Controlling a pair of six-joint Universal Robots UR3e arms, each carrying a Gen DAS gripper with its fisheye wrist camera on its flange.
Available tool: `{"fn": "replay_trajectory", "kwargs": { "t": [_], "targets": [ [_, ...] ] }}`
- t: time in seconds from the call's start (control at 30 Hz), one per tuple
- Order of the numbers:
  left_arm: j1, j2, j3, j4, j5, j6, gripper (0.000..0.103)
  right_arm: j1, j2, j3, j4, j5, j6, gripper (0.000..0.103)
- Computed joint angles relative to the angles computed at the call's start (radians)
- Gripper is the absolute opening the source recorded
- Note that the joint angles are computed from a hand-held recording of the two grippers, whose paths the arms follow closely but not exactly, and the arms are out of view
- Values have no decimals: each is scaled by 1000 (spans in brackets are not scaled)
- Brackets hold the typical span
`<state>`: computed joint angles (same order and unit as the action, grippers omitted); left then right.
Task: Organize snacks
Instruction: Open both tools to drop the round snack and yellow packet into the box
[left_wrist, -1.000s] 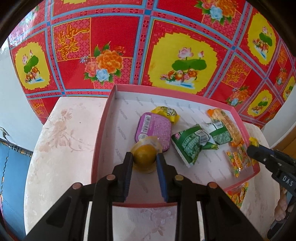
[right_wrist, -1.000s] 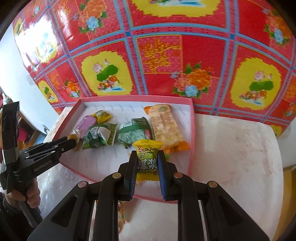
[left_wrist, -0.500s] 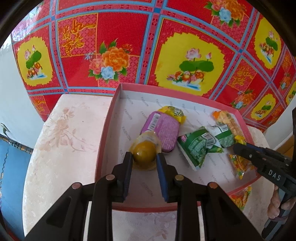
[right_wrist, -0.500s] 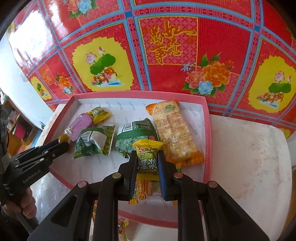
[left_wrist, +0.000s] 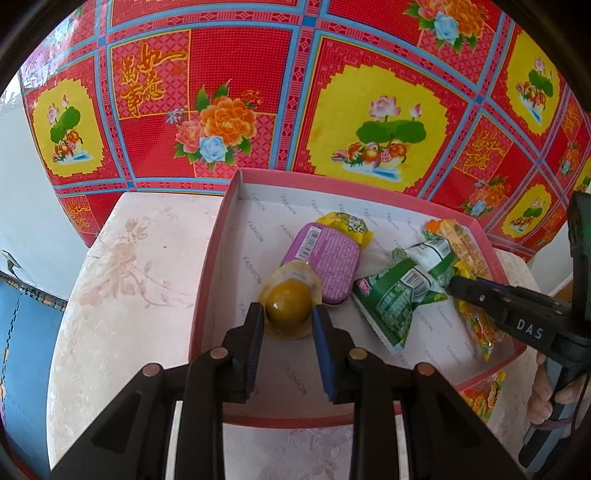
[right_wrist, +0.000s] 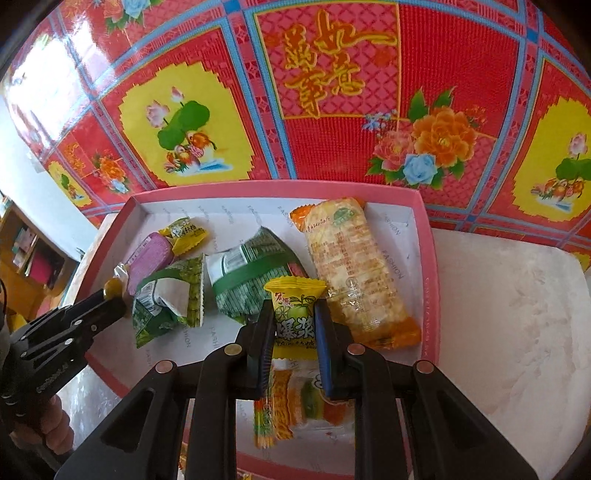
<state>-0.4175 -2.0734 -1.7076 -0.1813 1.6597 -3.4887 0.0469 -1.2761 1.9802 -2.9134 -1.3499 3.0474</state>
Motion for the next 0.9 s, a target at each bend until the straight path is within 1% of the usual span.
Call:
{"fn": "replay_trajectory", "kwargs": {
  "t": [0.1, 0.17, 0.33, 0.4, 0.47, 0.53, 0.6, 0.9],
  "targets": [
    [-1, 0, 0, 0, 0, 0, 29, 4, 10, -7, -4, -4, 3, 22],
    [-7, -3, 9, -8, 3, 0, 33, 7, 16, -15, -1, -3, 7, 22],
    [-23, -13, 30, -28, 8, 0, 39, -8, -11, 7, 3, 18, 2, 23],
    [-25, -6, 22, -23, 4, -2, 41, -13, -31, 26, -7, 27, -3, 27],
    [-32, 5, 14, -20, 9, -3, 46, -25, -56, 47, -7, 42, -16, 31],
    [-36, 17, 5, -20, 14, -2, 48, -29, -82, 70, -12, 43, -25, 34],
    [-38, 28, -3, -21, 14, -1, 48, -29, -105, 88, -19, 38, -30, 35],
    [-44, 124, -92, -12, 1, -11, 49, -72, -277, 213, 0, 80, -54, 35]
  ]
}}
